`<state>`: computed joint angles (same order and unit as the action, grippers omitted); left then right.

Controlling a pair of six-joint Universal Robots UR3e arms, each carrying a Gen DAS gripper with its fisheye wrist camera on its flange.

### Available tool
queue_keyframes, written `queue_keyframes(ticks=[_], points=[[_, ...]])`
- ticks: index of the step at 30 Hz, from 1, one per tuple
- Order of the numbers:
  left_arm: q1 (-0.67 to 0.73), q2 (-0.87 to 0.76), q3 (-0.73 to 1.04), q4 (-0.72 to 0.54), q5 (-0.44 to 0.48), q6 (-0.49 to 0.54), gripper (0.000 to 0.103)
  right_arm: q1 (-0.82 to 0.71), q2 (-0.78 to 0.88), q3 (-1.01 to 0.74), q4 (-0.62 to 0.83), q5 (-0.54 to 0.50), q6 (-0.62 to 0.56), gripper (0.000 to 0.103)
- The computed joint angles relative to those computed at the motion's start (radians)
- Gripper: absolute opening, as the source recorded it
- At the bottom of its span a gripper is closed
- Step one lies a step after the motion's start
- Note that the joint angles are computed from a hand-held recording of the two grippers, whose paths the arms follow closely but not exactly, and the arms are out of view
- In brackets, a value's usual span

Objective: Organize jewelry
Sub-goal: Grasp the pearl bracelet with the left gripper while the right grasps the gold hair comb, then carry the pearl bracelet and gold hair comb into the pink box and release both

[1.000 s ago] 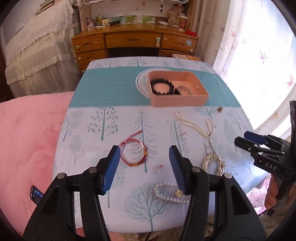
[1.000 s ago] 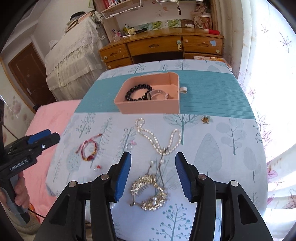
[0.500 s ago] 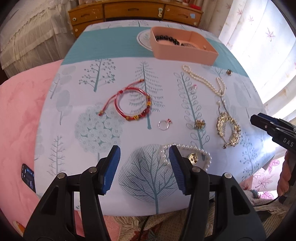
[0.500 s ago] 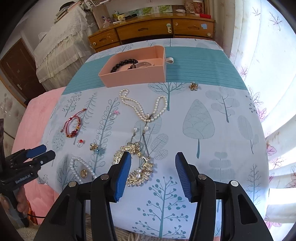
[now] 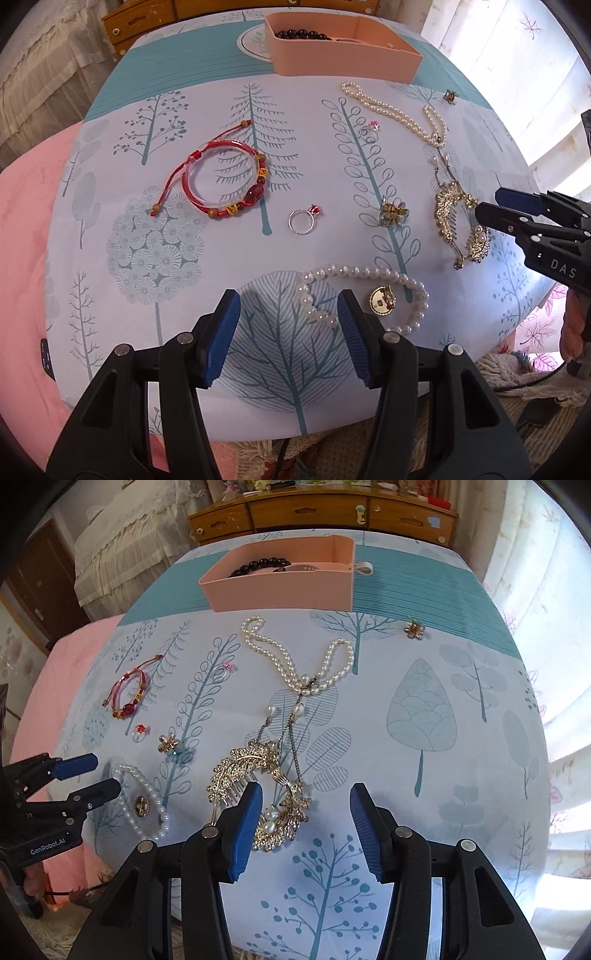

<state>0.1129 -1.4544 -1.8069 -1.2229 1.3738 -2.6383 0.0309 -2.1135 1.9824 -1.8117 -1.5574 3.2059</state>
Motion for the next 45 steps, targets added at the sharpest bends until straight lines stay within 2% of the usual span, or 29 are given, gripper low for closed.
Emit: queue_keyframes(ticks=[4, 11, 13, 15, 17, 24, 26, 30, 34, 41, 45], points=[[-0.020, -0.034, 0.023, -0.001, 0.027, -0.004, 0.052, 0.082, 0.089, -0.011, -0.061, -0.051, -0.006, 0.050], [-0.060, -0.101, 0.089, -0.022, 0.062, 0.015, 0.052, 0.138, 0.172, -0.027, -0.117, -0.079, -0.049, 0.026], [-0.070, -0.120, 0.114, -0.037, 0.068, 0.024, 0.051, 0.136, 0.171, -0.021, -0.127, -0.069, -0.051, 0.022], [-0.084, -0.139, 0.149, -0.069, 0.073, 0.043, 0.045, 0.117, 0.157, -0.010, -0.130, -0.048, -0.059, 0.022], [-0.111, -0.175, 0.204, -0.109, 0.088, 0.055, 0.034, 0.093, 0.136, 0.004, -0.128, -0.023, -0.068, 0.021], [-0.200, -0.364, 0.504, -0.330, 0.155, 0.086, 0.009, 0.008, 0.092, 0.016, -0.090, 0.050, -0.119, 0.016], [-0.204, -0.415, 0.586, -0.387, 0.157, 0.065, 0.007, -0.014, 0.079, 0.021, -0.082, 0.057, -0.131, 0.013], [-0.159, -0.495, 0.737, -0.519, 0.081, 0.033, 0.005, -0.074, 0.033, 0.034, -0.049, 0.092, -0.151, 0.010], [-0.126, -0.509, 0.811, -0.568, 0.032, 0.014, 0.005, -0.138, -0.020, 0.033, -0.001, 0.125, -0.186, 0.010], [-0.080, -0.508, 1.004, -0.705, -0.051, 0.047, 0.005, -0.192, -0.077, -0.015, 0.068, 0.170, -0.215, 0.010], [-0.097, -0.539, 1.199, -0.802, -0.076, 0.044, 0.005, -0.200, -0.088, -0.071, 0.105, 0.198, -0.218, 0.010]])
